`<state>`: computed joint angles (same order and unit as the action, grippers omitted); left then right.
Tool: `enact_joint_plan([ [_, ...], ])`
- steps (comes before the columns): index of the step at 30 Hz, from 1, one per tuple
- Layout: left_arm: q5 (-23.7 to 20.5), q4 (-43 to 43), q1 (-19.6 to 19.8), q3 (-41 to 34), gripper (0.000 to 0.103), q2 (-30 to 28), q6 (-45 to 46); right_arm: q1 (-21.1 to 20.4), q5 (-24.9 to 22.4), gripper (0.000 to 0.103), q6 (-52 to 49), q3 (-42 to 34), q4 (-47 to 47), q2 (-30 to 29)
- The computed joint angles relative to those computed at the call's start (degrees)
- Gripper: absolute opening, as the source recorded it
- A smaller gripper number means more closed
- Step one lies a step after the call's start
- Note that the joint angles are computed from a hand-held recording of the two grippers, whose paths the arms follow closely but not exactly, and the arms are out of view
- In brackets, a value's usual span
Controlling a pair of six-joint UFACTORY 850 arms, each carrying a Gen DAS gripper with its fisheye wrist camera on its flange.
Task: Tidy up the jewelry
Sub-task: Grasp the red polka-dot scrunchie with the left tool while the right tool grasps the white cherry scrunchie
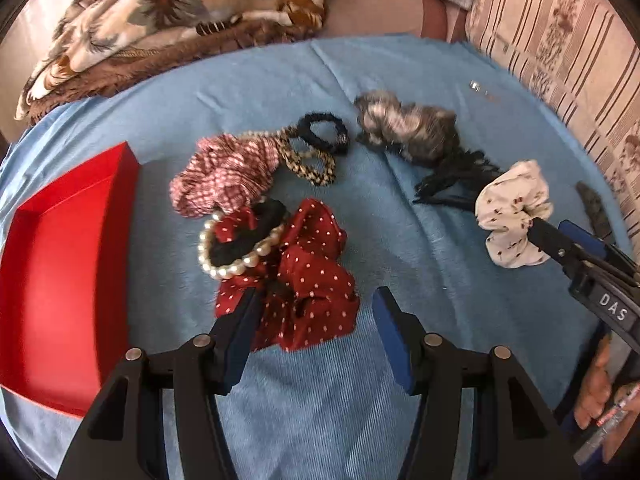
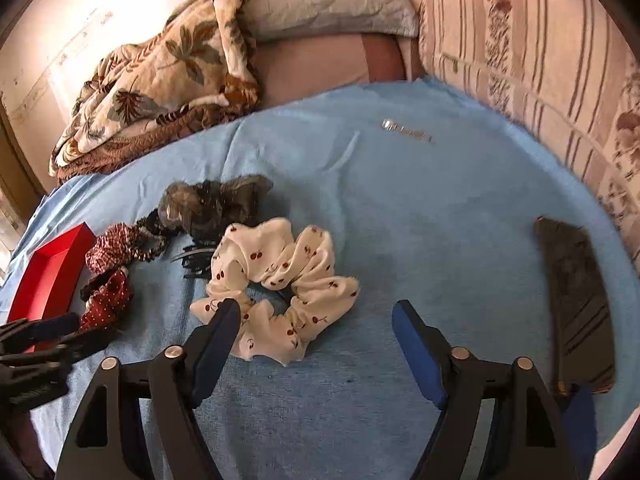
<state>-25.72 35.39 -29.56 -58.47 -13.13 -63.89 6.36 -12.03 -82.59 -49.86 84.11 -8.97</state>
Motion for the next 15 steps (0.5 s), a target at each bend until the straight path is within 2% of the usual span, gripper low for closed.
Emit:
enact_joint_plan([
  [1, 0.2, -0.8, 0.1, -0.2, 0.045, -0.5, 0.7, 0.1, -0.2, 0.059, 4.8, -0.5, -4.6, -0.6],
  [2, 0.5, -0.9, 0.1, -0.4, 0.021, -1.0, 0.4, 0.0, -0.8, 0.053, 7.2, -0.9, -6.8, -1.0],
  [3, -0.9, -0.2, -0.1, -1.0, 0.011, -1.7, -2.3, -0.1, -1.7, 0.039, 7.7, -1.1, -7.5, -1.3],
  [4, -1.0, -0.3, 0.0, -0.8, 0.008, -1.6, -2.7, -0.2, -2.5, 0.027, 8.5, -1.2, -8.3, -1.5],
  [7, 0.3, 2.2, -0.4, 1.0, 0.007, 1.1, -6.9, -0.3, -3.6, 0.015, 6.1, -1.0, -6.3, -1.3],
  [15, 1.1, 8.7, -3.5, 7.0, 0.007, 11.3, -16.7, 0.1, -3.0, 0.008, -3.0, 0.9, 2.7, 1.0],
])
